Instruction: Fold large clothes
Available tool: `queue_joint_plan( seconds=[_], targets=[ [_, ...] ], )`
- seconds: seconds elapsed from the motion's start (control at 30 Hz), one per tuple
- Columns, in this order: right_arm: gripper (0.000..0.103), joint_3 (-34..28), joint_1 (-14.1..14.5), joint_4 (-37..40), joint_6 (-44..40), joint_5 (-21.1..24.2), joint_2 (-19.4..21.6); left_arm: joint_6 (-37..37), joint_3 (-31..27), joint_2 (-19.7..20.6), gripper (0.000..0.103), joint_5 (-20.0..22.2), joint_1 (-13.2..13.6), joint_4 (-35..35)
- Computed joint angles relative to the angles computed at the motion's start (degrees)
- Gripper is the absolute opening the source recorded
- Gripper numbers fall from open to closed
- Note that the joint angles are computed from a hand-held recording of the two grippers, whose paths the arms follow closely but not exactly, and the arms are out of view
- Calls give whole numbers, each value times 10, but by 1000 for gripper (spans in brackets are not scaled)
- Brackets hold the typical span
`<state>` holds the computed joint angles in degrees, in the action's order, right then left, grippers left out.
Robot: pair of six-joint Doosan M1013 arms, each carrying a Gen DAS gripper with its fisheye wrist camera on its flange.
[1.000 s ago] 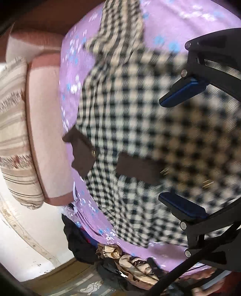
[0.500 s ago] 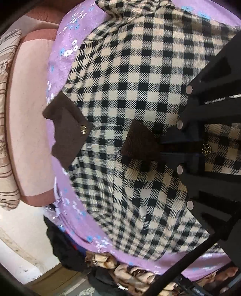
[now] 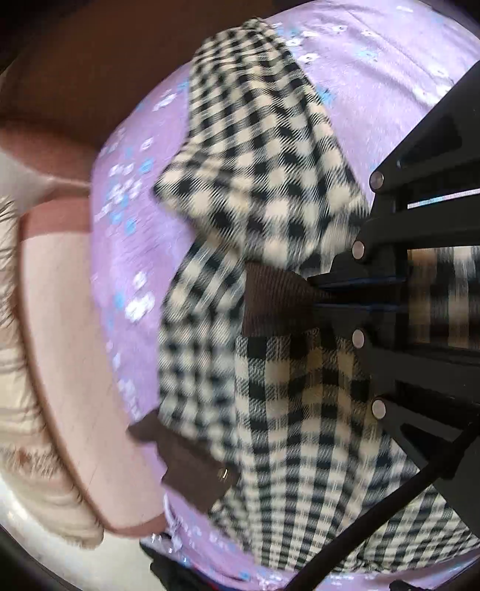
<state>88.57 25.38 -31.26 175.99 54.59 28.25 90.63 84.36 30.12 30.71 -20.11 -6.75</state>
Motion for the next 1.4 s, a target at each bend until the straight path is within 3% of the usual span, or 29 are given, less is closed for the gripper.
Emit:
queue_joint_plan(
  seconds=[0.1, 0.17, 0.23, 0.3, 0.37, 0.4, 0.43, 0.47, 0.67, 0.73, 0.8, 0.87, 1.0, 1.17, 1.27, 1.4],
  targets=[
    [20, -5, 9, -20, 27, 62, -5, -16, -1, 1, 69, 3, -2, 23],
    [45, -7, 31, -81, 73, 98, -14, -27, -3, 0, 69, 5, -1, 34],
    [55, -20, 52, -133, 83, 117, -12, -32, -6, 0, 69, 10, 2, 28],
    [55, -39, 59, -139, 37, 84, -5, -36, -12, 3, 69, 17, 8, 12],
    [52, -63, 54, -92, -49, -9, 10, -47, -18, 6, 69, 22, 13, 1],
    [48, -78, 53, -72, -75, -37, 22, -51, -19, 6, 69, 22, 15, -1],
    [35, -95, 52, -55, -98, -51, 35, -56, -20, 6, 69, 21, 17, -2],
    [28, -120, 54, -37, -127, -57, 55, -62, -20, 6, 69, 18, 19, 0],
    [29, -294, 56, 115, -288, -50, 181, -89, -21, 2, 69, 7, 29, 5],
    [30, -332, 62, 111, -296, -45, 203, -98, -24, 2, 69, 7, 32, 5],
    [30, -350, 59, 158, -335, -67, 213, -95, -26, 2, 69, 7, 35, -7],
    [30, -346, 56, 210, -382, -97, 210, -96, -29, 4, 69, 10, 37, -9],
    [31, -301, 59, 145, -344, -111, 179, -76, -25, 2, 69, 9, 35, -18],
    [31, -193, 41, 64, -215, -112, 120, -61, -18, 0, 69, 0, 26, -13],
    [31, -99, 17, 52, -118, -137, 70, -55, -18, 3, 69, 4, 17, 2],
    [31, -14, -5, 2, -5, -117, 23, -49, -17, 7, 69, 12, 7, 21]
  ],
)
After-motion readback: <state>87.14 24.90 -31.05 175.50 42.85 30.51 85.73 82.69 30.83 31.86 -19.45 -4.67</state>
